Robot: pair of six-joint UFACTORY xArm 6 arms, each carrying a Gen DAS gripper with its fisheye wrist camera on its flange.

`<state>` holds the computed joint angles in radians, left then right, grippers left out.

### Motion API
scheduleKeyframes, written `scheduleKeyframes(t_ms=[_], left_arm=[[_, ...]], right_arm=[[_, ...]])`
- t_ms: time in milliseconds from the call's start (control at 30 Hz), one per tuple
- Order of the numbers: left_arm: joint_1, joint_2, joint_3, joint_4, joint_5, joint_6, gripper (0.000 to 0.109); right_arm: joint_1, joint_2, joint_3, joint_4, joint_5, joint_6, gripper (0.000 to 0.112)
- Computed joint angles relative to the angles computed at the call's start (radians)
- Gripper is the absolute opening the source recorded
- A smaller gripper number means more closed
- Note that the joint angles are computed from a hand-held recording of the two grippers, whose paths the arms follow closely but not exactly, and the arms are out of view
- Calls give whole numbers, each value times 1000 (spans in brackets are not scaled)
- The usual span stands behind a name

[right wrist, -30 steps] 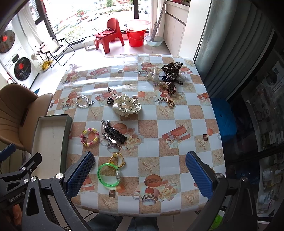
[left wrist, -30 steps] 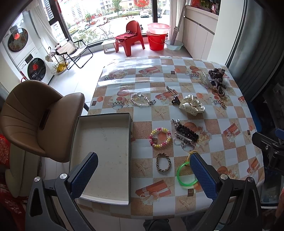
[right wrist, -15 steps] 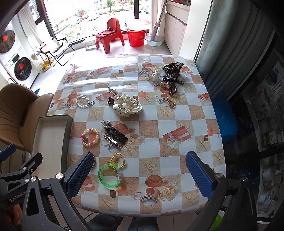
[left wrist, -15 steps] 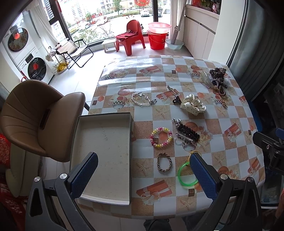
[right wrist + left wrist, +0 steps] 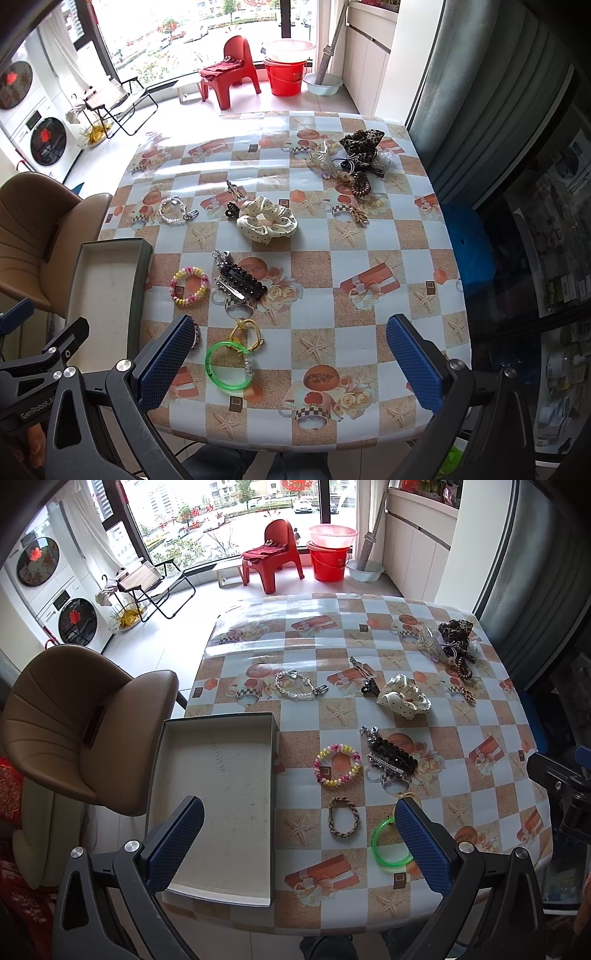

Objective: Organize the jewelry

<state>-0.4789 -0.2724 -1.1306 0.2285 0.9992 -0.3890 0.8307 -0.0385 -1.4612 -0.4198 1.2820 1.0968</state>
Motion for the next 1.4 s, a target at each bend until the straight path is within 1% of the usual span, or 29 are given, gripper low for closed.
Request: scheduleKeyframes(t_ms=[1400], left_arm=[[-2,13,-17,-2,14,3,103]], right_arm=[[-3,-2,9,4,-7,-1,103]])
